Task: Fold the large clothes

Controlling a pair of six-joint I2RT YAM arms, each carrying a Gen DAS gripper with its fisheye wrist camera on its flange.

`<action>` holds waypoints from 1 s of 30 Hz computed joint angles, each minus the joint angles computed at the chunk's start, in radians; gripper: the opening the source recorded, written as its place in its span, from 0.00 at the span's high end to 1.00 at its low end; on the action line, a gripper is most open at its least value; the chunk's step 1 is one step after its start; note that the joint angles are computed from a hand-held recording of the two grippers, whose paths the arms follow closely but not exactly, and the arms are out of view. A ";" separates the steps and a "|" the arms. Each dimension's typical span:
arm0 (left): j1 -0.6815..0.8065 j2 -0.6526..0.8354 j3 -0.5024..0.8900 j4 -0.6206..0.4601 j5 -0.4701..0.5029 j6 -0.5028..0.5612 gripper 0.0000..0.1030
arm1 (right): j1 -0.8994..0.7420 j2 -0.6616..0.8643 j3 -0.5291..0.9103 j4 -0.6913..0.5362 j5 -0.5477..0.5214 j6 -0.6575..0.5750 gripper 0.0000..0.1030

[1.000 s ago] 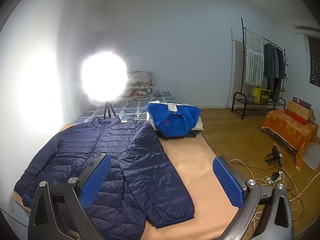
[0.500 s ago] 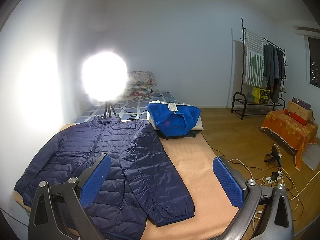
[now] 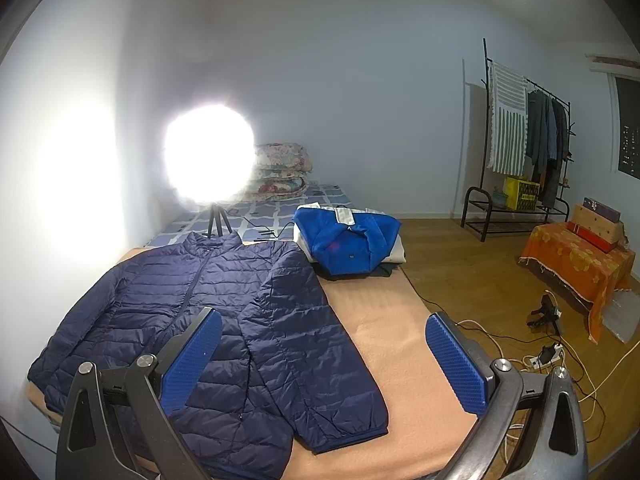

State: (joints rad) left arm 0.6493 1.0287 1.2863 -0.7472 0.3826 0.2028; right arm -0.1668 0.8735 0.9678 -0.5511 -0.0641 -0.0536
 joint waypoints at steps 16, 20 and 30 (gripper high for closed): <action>-0.003 -0.004 -0.007 0.015 -0.006 -0.008 0.00 | -0.001 0.006 -0.003 0.002 -0.002 0.000 0.00; -0.002 0.000 -0.004 0.014 -0.002 -0.008 0.00 | 0.008 0.011 -0.012 0.012 0.004 0.004 0.00; 0.004 -0.001 -0.009 0.019 0.004 -0.006 0.00 | 0.029 0.007 -0.022 0.013 0.026 0.009 0.00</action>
